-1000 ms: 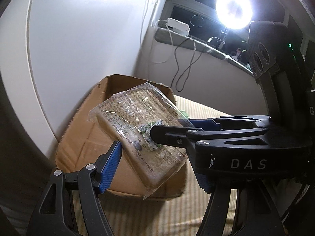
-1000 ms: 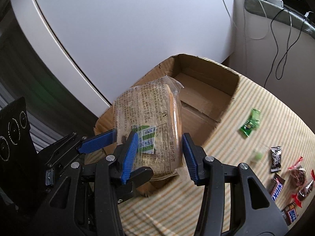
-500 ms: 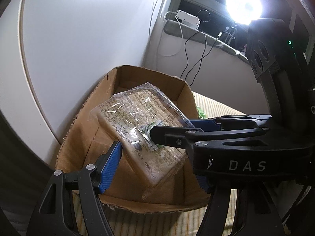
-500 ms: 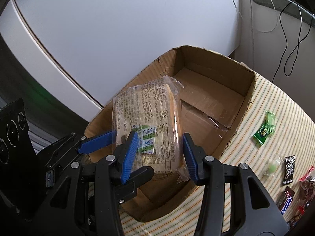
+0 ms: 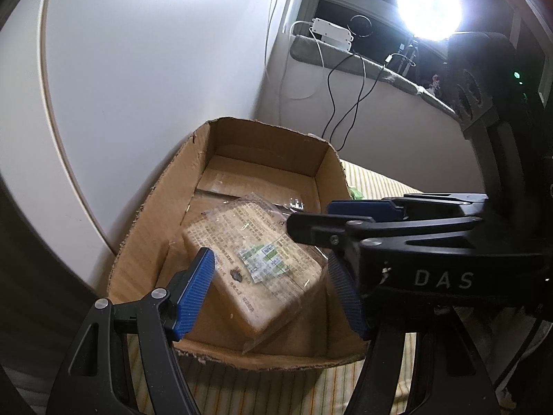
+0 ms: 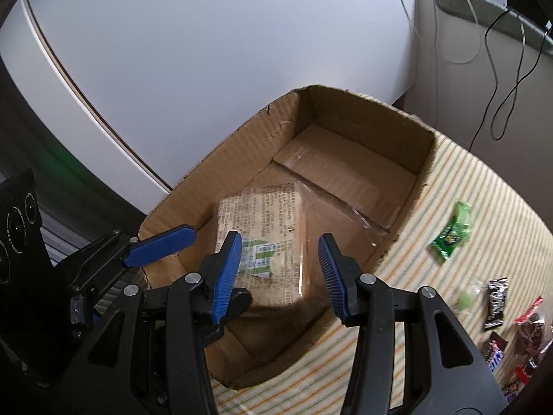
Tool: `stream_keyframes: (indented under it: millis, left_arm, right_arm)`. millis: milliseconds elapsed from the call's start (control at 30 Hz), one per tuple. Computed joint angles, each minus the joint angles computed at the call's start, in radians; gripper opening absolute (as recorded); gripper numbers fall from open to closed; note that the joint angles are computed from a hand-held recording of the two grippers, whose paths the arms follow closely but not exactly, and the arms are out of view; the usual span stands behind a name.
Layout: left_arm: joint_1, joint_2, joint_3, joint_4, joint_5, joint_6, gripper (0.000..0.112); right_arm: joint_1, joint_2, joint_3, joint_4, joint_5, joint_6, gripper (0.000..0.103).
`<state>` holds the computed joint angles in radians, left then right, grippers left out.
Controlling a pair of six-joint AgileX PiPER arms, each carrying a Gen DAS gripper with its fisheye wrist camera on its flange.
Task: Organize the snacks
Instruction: 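Carry the bread loaf into the cardboard box and open the left gripper, then grasp the pink candy with the left gripper while the right gripper grasps the yellow packet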
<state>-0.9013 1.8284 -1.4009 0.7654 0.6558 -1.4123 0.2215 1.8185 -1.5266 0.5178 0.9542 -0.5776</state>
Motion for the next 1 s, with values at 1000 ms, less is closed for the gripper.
stream_keyframes:
  millis: [1000]
  left_arm:
    - [-0.184, 0.217, -0.352, -0.085, 0.105, 0.16, 0.067]
  right_arm:
    - [-0.664, -0.316, 0.349, 0.05, -0.063, -0.357, 0.059]
